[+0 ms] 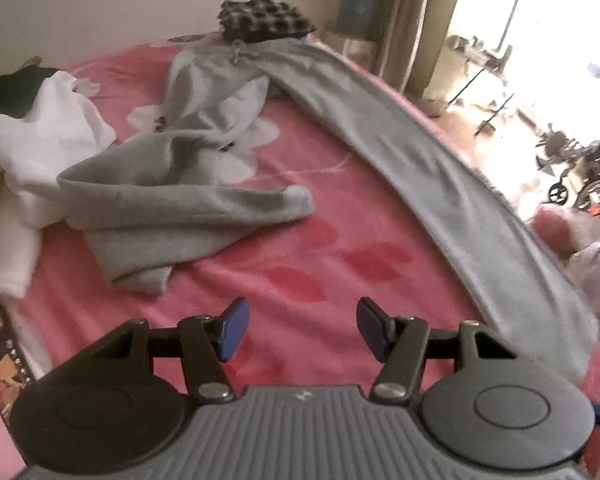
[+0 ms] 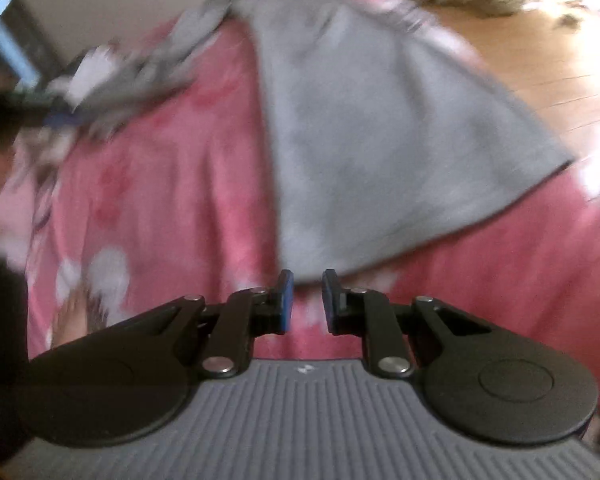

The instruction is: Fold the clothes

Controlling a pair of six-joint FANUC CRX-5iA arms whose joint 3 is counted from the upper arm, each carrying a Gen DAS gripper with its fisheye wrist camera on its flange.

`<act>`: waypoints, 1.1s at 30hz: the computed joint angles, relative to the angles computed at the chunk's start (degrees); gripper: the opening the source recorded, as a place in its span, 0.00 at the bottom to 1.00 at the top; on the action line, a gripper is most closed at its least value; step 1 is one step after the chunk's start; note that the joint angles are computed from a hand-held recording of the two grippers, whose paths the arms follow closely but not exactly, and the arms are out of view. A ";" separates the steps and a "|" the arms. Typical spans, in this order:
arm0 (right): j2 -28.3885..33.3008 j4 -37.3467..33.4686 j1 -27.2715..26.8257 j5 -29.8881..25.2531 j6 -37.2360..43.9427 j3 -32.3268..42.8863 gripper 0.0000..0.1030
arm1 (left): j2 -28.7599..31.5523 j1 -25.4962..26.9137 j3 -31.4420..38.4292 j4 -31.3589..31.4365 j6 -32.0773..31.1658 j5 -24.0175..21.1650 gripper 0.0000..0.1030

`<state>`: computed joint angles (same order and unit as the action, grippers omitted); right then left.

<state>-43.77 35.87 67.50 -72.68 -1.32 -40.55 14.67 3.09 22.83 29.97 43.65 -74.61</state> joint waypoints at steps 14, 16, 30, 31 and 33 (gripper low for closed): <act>25.75 -10.90 -25.04 14.66 35.99 31.23 0.36 | 4.45 3.03 4.44 1.74 8.89 -0.67 0.66; 33.78 -18.98 -29.26 12.59 49.05 41.14 0.46 | 5.54 3.12 5.43 0.43 10.76 -0.60 0.66; 66.98 -30.11 -32.61 18.22 108.76 66.55 0.69 | 11.56 4.73 7.11 2.37 12.26 1.10 0.67; 68.12 -32.13 -33.22 17.84 110.30 67.88 0.67 | 12.15 4.53 8.12 2.00 12.95 0.62 0.69; 70.18 -34.23 -34.12 17.43 111.44 69.70 0.59 | 13.35 4.13 10.19 1.26 14.33 -0.40 0.69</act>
<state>26.41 1.64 33.37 -55.25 110.12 29.16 28.02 7.21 33.02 31.23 57.99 -75.01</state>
